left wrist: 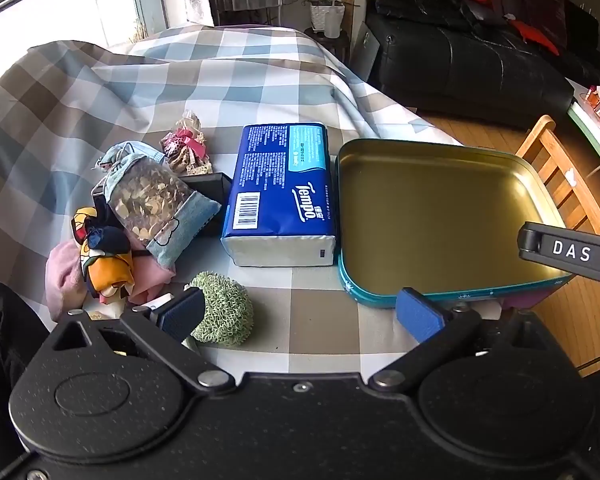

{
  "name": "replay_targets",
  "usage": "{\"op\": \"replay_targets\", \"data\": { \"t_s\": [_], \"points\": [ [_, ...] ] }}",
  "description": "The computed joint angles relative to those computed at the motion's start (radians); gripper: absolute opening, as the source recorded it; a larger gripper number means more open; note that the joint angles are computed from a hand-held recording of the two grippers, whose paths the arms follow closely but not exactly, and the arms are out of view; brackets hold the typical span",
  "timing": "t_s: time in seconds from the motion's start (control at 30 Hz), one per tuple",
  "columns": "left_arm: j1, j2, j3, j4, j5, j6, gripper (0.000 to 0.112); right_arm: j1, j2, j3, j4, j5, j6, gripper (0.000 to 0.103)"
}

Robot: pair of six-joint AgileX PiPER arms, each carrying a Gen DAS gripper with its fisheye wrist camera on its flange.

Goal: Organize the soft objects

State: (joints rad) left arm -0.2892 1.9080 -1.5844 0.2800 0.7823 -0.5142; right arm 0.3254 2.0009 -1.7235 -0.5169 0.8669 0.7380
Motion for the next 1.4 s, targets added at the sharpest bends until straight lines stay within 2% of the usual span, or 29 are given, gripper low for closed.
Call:
{"op": "replay_targets", "data": {
  "t_s": [1.4],
  "points": [
    [-0.001,0.008,0.004,-0.022,0.012,0.023,0.098,-0.002,0.004,0.014,0.002,-0.017,-0.004,0.102]
  ]
}}
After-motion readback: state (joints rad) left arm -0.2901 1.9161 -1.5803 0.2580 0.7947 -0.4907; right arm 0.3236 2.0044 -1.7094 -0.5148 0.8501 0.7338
